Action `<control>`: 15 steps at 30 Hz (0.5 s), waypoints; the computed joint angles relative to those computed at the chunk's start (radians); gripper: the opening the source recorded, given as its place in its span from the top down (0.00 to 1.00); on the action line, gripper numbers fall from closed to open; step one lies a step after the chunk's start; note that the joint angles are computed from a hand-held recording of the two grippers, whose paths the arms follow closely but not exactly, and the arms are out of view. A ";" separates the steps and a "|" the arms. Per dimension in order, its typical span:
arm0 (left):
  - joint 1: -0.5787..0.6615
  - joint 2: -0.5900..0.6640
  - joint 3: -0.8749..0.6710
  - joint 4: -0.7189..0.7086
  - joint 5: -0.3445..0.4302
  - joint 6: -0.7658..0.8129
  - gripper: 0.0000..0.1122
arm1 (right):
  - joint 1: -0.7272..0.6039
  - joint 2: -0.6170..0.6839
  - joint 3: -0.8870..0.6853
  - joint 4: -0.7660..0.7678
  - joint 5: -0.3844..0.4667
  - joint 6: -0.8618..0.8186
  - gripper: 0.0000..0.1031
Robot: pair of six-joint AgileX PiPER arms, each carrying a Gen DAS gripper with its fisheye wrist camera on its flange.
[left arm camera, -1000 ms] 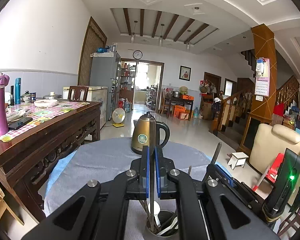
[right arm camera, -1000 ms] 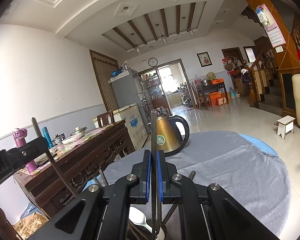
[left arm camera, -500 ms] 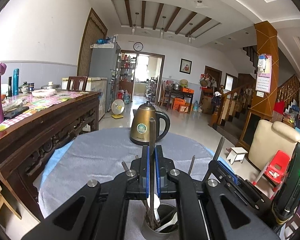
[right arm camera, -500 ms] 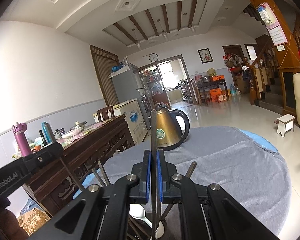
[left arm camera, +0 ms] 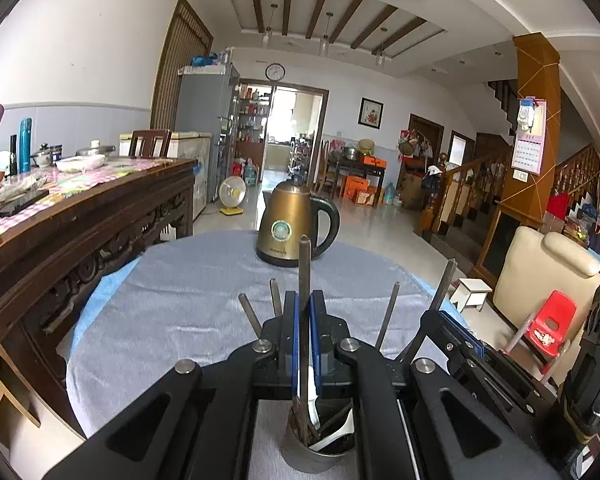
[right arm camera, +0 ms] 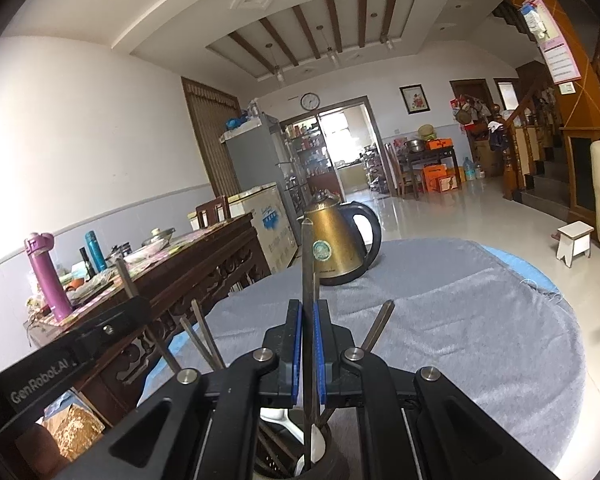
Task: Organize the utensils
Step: 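Push the chopsticks down into the dark cup with both tools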
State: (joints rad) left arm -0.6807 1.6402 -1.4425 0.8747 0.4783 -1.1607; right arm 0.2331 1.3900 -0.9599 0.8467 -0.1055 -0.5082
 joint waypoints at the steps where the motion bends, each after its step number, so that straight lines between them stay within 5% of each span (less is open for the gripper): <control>1: 0.004 0.004 -0.003 -0.020 0.000 0.018 0.95 | 0.002 0.001 0.001 -0.001 0.000 -0.001 0.93; 15: 0.018 0.031 -0.012 -0.076 0.004 0.067 0.95 | -0.008 0.004 0.005 -0.087 0.021 0.074 0.93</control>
